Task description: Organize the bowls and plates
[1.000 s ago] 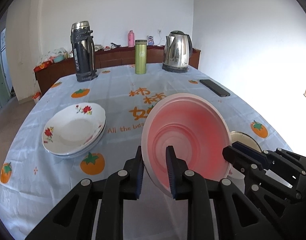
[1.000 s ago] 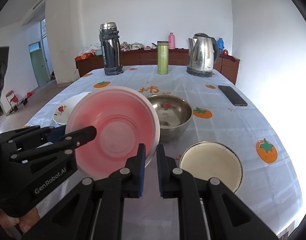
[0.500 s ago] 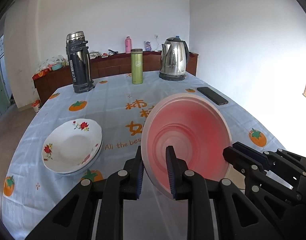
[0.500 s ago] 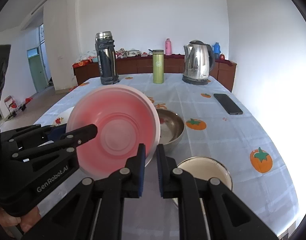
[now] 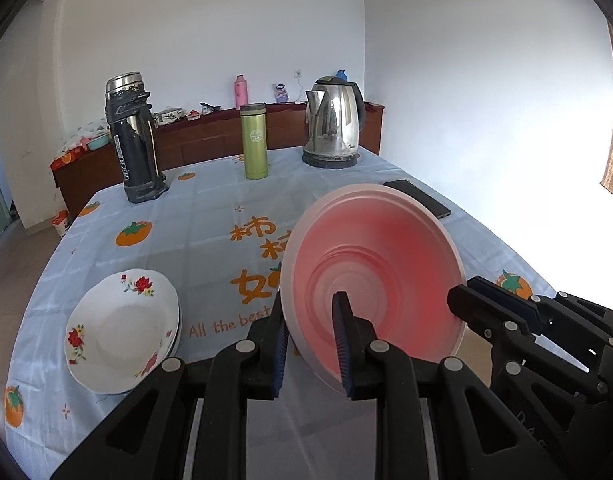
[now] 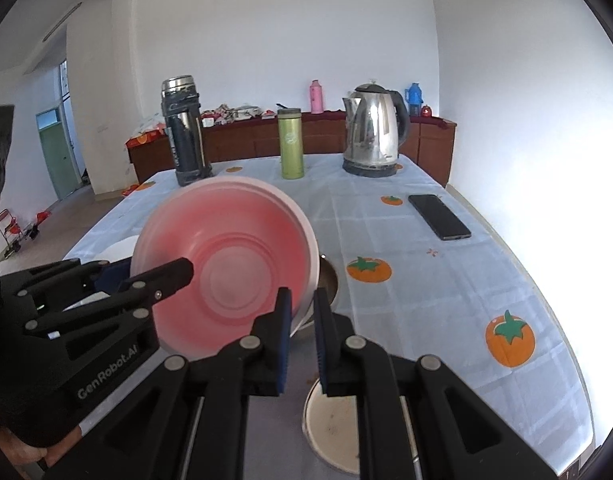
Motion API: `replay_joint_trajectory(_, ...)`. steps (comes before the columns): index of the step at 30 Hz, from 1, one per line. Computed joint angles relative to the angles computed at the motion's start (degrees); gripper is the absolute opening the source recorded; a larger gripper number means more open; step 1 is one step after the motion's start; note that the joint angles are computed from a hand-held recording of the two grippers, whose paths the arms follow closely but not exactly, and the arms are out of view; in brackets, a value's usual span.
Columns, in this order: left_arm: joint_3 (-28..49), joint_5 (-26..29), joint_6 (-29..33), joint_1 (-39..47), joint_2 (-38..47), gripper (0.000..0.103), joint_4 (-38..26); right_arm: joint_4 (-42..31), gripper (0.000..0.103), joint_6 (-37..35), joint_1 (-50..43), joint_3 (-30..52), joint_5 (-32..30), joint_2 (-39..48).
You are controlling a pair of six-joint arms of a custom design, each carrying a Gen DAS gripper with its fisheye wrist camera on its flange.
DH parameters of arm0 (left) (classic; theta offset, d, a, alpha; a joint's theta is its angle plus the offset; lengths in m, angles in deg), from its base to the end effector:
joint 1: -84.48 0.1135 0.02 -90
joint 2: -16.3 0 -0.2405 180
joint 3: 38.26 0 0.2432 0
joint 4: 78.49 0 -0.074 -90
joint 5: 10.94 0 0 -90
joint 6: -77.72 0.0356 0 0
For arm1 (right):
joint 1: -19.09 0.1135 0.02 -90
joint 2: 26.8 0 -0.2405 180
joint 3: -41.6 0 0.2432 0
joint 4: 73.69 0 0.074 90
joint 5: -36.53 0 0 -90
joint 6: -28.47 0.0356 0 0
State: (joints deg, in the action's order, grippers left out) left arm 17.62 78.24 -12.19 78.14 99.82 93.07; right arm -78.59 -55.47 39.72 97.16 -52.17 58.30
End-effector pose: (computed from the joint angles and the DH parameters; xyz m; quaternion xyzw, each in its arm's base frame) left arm 0.2951 -0.0323 0.1751 0.0467 0.8901 -0.0183 0.4530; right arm 0.2824 0.1054 0.1712 -0.1069 0.8782 0.0978 0.4558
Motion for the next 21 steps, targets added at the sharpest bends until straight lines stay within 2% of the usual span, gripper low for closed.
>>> replay_joint_trajectory(11, 8.6, 0.3, -1.5, -0.5, 8.8, 0.023, -1.6, -1.4, 0.011, -2.5, -3.1, 7.7, -2.4, 6.6)
replay_joint_trajectory(21, 13.3, 0.0, -2.4, -2.0, 13.5, 0.023, -3.4, -3.7, 0.011, -3.8, -5.6, 13.5, -3.2, 10.7)
